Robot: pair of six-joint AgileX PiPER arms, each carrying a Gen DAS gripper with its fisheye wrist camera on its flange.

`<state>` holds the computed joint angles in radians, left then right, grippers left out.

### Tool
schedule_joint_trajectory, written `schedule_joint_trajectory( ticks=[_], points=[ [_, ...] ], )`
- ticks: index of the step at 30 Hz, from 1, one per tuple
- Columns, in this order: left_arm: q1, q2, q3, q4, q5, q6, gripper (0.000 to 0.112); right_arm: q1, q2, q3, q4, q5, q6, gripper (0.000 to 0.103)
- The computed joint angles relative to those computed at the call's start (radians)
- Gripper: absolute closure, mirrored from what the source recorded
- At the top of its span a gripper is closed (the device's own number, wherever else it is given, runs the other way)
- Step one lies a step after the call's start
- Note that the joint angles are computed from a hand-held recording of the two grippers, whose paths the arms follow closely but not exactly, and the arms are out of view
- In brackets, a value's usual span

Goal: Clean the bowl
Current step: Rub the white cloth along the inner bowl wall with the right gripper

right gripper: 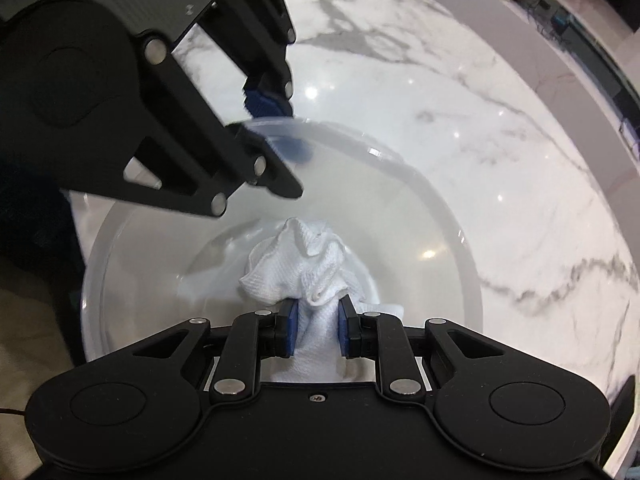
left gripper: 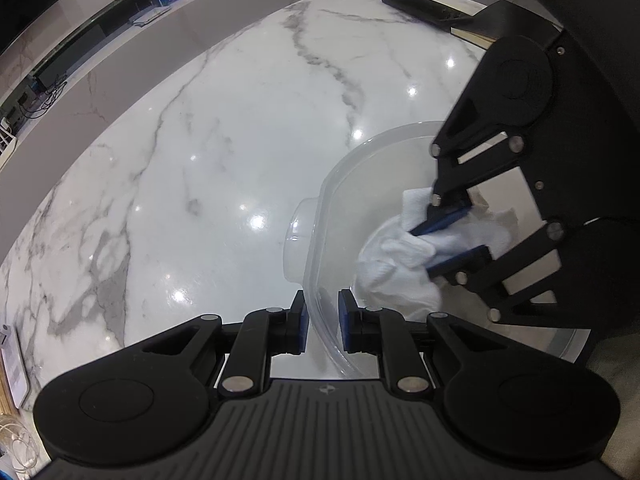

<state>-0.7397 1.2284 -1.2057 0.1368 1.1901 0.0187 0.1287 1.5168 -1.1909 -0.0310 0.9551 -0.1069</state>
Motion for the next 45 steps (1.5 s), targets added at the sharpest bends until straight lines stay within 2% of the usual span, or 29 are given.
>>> schedule_joint_trajectory(
  ticks=[5,11,18,23,36,45],
  points=[
    [0.007,0.006,0.001,-0.005,-0.006,0.006,0.098,-0.046,0.065,0.002,0.022,-0.104,-0.082,0.085],
    [0.007,0.009,-0.001,-0.005,-0.007,0.005,0.098,-0.097,0.16,-0.05,0.094,-0.159,-0.189,0.085],
    [-0.002,0.007,0.005,-0.002,-0.01,-0.001,0.098,-0.155,0.276,-0.167,0.227,-0.118,-0.364,0.085],
    [-0.012,0.004,0.009,0.005,-0.009,-0.012,0.098,-0.178,0.269,-0.186,0.229,-0.053,-0.36,0.085],
    [-0.017,0.001,0.009,0.012,-0.007,-0.021,0.098,-0.291,0.511,-0.448,0.09,0.009,-0.347,0.085],
    [0.002,-0.006,0.019,-0.002,-0.019,0.007,0.098,-0.376,0.77,-0.767,0.068,0.028,-0.393,0.085]
  ],
)
